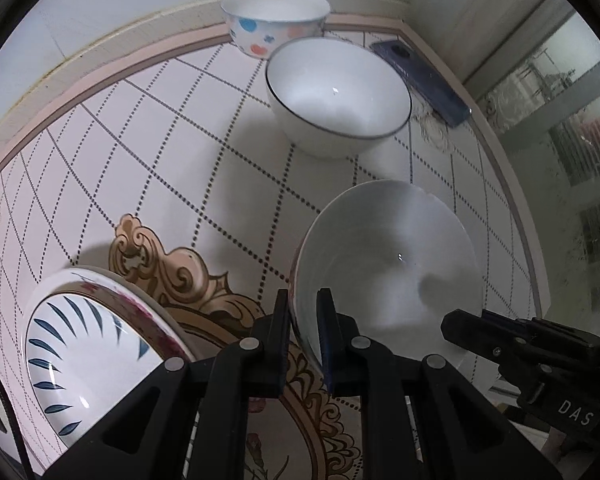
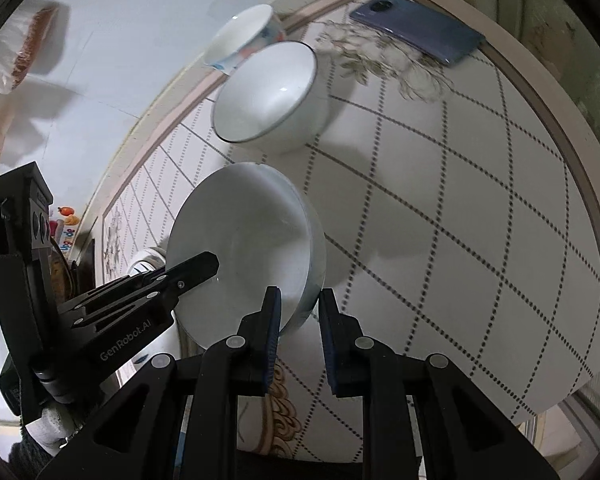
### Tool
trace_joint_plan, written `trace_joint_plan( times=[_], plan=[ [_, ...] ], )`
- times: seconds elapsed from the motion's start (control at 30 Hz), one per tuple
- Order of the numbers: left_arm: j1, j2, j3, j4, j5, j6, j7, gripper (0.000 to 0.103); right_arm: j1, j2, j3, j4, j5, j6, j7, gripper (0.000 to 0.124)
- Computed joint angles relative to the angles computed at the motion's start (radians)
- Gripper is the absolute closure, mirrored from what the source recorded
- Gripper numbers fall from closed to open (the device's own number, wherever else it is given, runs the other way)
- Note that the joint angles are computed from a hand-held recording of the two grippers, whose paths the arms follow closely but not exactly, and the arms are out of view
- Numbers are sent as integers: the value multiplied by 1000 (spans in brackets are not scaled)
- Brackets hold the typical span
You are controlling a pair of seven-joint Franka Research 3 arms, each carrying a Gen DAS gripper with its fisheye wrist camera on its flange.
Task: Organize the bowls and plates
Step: 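Lift the black-rimmed bowl off the cloth with both grippers, then lower the held bowl into the plain white bowl and grip both rims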
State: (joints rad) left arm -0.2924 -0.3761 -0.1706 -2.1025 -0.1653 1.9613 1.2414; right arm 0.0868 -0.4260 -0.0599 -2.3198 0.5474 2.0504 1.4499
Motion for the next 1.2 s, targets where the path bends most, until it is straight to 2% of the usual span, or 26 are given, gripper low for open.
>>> trace_joint_plan(
  times=[0.57,0.8,0.9,0.97,1.0,1.03,1.2],
  plan=[
    [-23,43,-32,-7,35,-18,-8,92,-19,-7,-14,-39,0,-26,-19,103],
    [-17,29,-22,49,36,-80,-15,91,-32,23,-36,3,21,-98,-34,102],
    [-6,19,-1,89,6,-91,-18,90,-45,45,-54,61,29,-162,-40,101],
    [8,35,9,124,-8,-92,-26,78,-56,69,-61,114,39,-182,-42,92],
    [19,57,15,149,-11,-84,-33,71,-61,90,-66,152,50,-184,-46,79],
    [29,80,19,171,-12,-77,-32,71,-66,109,-69,179,63,-183,-48,69],
    [91,253,25,303,13,-52,-57,71,-70,274,-53,348,110,-123,-55,65]
  ],
)
